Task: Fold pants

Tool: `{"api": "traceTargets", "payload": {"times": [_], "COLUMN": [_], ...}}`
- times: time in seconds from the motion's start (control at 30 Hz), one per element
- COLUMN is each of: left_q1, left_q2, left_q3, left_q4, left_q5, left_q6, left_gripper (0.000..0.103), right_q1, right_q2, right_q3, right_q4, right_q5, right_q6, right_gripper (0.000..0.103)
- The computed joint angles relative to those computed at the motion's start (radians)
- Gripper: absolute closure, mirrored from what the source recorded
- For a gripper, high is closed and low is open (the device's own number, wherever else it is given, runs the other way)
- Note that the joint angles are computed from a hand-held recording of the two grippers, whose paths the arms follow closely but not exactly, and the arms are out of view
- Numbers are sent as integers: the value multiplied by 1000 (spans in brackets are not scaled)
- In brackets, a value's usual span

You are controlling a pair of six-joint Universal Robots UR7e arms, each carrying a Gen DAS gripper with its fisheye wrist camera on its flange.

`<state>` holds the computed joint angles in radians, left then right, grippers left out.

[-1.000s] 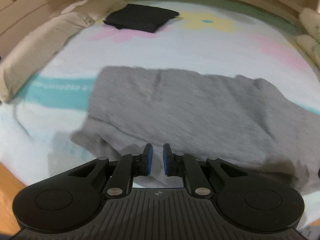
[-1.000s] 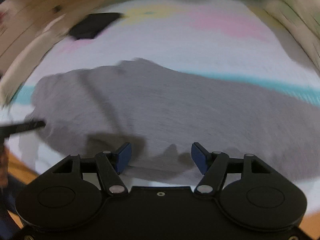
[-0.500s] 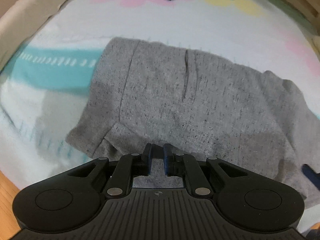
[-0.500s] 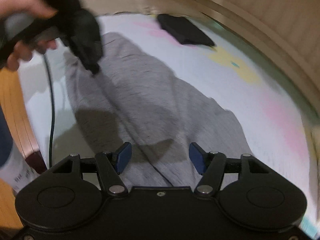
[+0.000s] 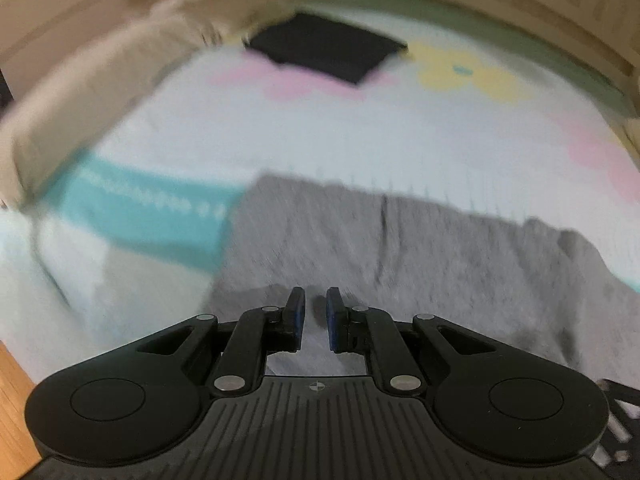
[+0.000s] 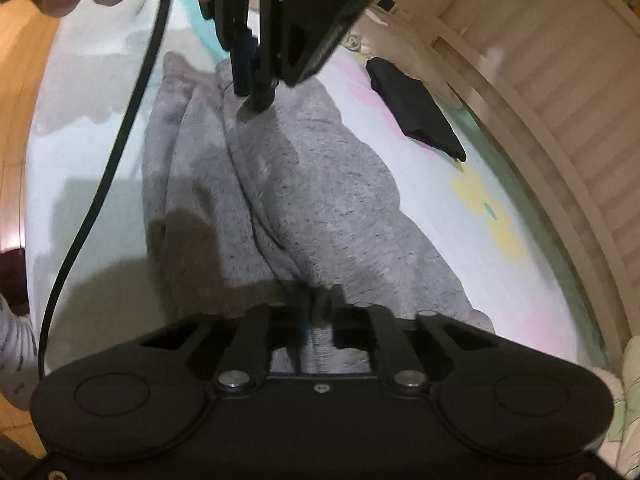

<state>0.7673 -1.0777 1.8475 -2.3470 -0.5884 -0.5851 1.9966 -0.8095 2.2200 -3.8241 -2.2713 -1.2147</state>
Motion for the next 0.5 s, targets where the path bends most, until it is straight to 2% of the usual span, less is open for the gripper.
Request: {"api": "traceTargets", "payload": {"times": [0.07, 0.2, 0.27, 0.33, 0.4, 0.5], "left_q1": [-16, -37, -34, -27, -22, -3], "left_q2": [-9, -15, -8, 2, 8, 31], "left_q3": [18, 63, 67, 61, 58, 34], "left_q4": [-56, -197, -231, -233, -216, -192], "left_q5": [57, 166, 181, 161, 113, -28], "left_q6": [44, 128, 148, 165, 175, 216], "left_gripper": [92, 92, 92, 92, 92, 92], "right_q1": [12, 39, 39, 28, 15, 11], "right_q2": [-37, -244, -313, -330, -301, -233], "right_q3": [2, 27, 37, 39, 39, 35], "right_q4": [46, 398, 529, 606, 621, 585], "right_q5": [10, 109, 160, 180, 160, 102], "right_q6": [81, 416, 527, 568, 544, 488], "right_gripper": [95, 94, 93, 93, 93, 92]}}
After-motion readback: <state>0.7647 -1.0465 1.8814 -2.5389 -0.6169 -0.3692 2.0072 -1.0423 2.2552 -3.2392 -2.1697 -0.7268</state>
